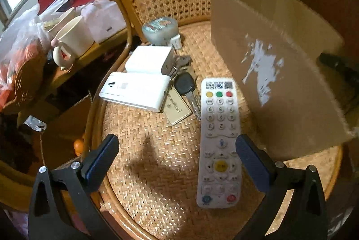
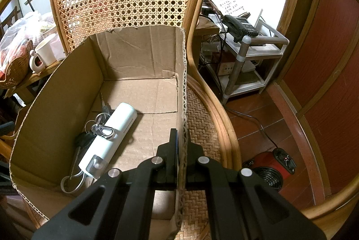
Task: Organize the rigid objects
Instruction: 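Move the left tool to the white remote and grasp its end, then lift the white remote with the left tool and lower it into the box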
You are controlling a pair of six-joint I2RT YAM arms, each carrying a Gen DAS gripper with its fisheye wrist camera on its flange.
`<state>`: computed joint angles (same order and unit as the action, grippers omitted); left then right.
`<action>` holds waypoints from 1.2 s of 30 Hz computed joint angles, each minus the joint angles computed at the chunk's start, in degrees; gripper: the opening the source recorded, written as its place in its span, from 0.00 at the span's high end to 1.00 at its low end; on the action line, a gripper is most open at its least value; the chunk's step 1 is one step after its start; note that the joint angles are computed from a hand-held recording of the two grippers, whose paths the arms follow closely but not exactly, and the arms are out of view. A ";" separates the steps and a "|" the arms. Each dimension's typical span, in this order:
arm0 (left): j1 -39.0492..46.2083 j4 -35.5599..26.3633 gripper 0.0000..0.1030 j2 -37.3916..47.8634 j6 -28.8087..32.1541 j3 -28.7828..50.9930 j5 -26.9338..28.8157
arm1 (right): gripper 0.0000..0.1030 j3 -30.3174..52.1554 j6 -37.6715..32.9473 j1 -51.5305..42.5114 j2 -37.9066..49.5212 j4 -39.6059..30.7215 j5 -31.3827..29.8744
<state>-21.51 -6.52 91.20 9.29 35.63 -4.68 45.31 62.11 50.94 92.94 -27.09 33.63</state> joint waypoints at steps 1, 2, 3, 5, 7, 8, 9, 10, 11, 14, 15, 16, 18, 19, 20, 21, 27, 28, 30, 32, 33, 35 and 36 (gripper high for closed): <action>-0.46 0.29 0.00 1.18 0.14 0.52 -1.06 | 0.95 -0.06 -0.05 -0.01 -0.17 -0.03 -0.04; -0.85 0.78 0.00 1.97 0.17 0.77 -1.40 | 0.95 0.00 -0.03 0.04 0.16 0.17 -0.02; -0.97 1.19 0.00 2.69 0.13 1.07 -0.82 | 0.95 0.03 -0.05 0.04 0.20 0.15 0.01; -1.09 1.00 0.00 3.81 0.25 2.01 1.14 | 0.95 0.00 -0.04 0.00 0.13 0.14 0.01; -1.41 0.83 0.00 4.41 0.66 2.55 1.85 | 0.95 0.09 0.17 0.01 0.23 -0.09 0.20; -1.47 0.82 0.00 4.74 0.65 2.76 1.95 | 0.95 0.06 0.08 -0.14 0.28 0.11 0.10; -1.28 0.68 0.00 5.16 0.55 3.13 2.43 | 0.95 -0.27 0.08 -0.35 -0.03 0.41 -0.09; -1.05 0.30 0.00 5.56 0.35 3.49 3.04 | 0.95 -0.30 0.05 -0.43 0.01 0.57 -0.13; -0.97 0.24 0.00 5.67 0.18 3.52 3.32 | 0.95 -0.27 -0.24 -0.58 0.25 0.88 -0.19; -0.35 -1.07 0.00 5.27 0.48 3.74 5.03 | 0.95 -0.29 -0.46 -0.48 0.41 0.91 -0.03; -0.54 -1.51 0.00 5.04 0.54 3.68 5.50 | 0.95 -0.32 -0.55 -0.54 0.43 0.98 -0.07; -0.68 -1.71 0.00 4.76 0.94 3.43 6.03 | 0.95 -0.46 -0.57 -0.60 0.35 1.11 -0.14; -1.32 -2.02 0.00 4.54 1.89 3.08 6.21 | 0.95 -0.34 -0.62 -0.57 0.39 1.02 -0.10; -1.92 -2.02 0.00 4.60 2.32 2.94 5.76 | 0.95 -0.34 -0.62 -0.57 0.39 1.02 -0.10; -2.66 -1.81 0.00 4.91 2.50 2.84 4.86 | 0.95 -0.45 -0.64 -0.59 0.32 1.06 -0.08; -3.41 -1.43 0.00 5.36 2.53 2.71 3.76 | 0.95 -0.42 -0.61 -0.61 0.34 1.10 -0.13; -4.14 3.96 0.03 7.93 2.44 1.76 2.42 | 0.95 -0.41 -0.69 -0.62 0.34 1.11 -0.12; -3.48 4.67 0.06 8.01 2.64 1.54 3.65 | 0.95 -0.41 -0.71 -0.59 0.34 1.09 -0.09; -1.10 2.47 0.47 7.72 3.61 2.27 10.50 | 0.95 -0.23 -0.59 -0.58 0.50 0.74 -0.06; -0.02 0.07 0.60 7.12 3.49 3.02 13.29 | 0.95 -0.14 -0.69 -0.55 0.56 0.70 -0.03; -0.62 -0.22 0.61 6.87 3.55 2.92 11.80 | 0.95 -0.15 -0.66 -0.55 0.59 0.75 -0.03; -0.96 0.48 0.61 6.19 3.18 2.24 10.94 | 0.95 0.02 -0.54 -0.55 0.62 0.59 -0.04; -0.82 0.20 0.61 5.94 2.62 2.22 11.16 | 0.95 0.09 -0.59 -0.53 0.64 0.50 -0.01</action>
<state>-22.33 -6.32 97.14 11.91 37.85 6.48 45.39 61.52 50.41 93.59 -26.59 33.62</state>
